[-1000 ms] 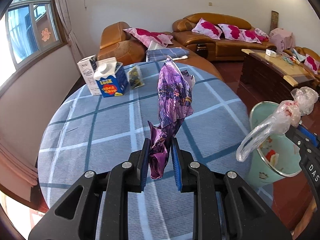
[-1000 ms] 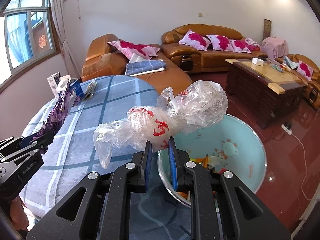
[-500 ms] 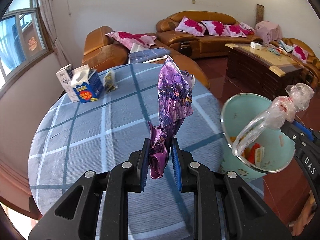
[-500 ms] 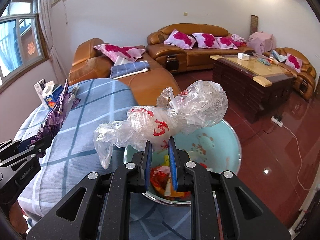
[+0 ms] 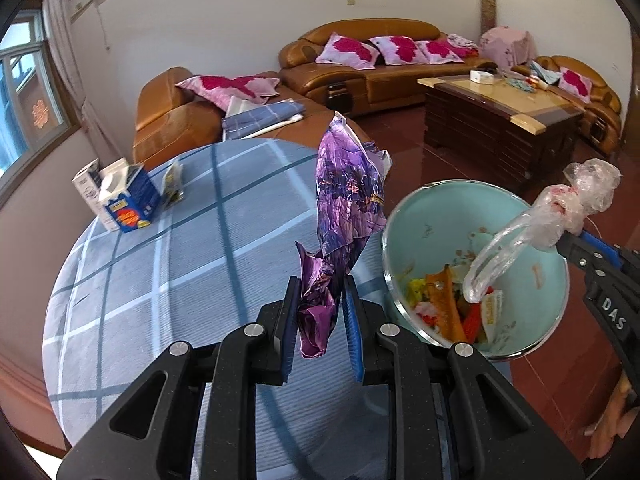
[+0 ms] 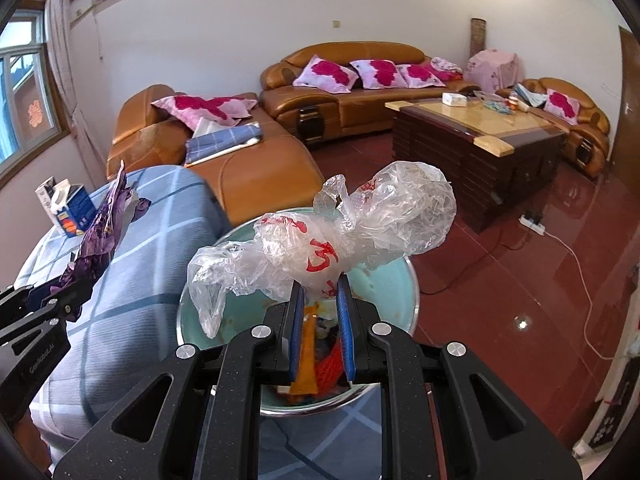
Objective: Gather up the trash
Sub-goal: 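Lift both held items and carry them over the teal bucket, then open both tools over the bucket to drop the plastic bag and purple wrapper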
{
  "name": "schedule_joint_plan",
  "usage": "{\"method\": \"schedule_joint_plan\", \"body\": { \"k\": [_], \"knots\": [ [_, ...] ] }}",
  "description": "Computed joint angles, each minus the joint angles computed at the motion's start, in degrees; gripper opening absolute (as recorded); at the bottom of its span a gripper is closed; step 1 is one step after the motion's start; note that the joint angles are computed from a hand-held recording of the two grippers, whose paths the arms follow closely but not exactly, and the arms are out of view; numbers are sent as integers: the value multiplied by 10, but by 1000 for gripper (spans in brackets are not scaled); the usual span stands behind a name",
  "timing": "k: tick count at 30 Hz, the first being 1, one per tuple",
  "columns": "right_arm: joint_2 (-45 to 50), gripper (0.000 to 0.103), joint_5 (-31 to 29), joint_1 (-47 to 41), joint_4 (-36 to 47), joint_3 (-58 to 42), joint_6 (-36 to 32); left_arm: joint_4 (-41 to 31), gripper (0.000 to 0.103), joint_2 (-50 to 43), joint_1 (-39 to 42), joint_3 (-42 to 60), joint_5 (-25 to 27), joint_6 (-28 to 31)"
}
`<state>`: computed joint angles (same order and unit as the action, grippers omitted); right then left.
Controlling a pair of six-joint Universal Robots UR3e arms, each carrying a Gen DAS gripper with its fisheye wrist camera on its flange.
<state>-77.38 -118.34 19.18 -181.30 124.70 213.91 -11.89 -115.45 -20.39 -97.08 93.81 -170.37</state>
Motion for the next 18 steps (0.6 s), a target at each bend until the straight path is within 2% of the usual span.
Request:
{"method": "schedule_joint_plan", "body": {
  "k": [18],
  "knots": [
    [40,17,7,-45,13,-1,-12,-69,21,-94,-50,121,-23,-2]
  ]
}}
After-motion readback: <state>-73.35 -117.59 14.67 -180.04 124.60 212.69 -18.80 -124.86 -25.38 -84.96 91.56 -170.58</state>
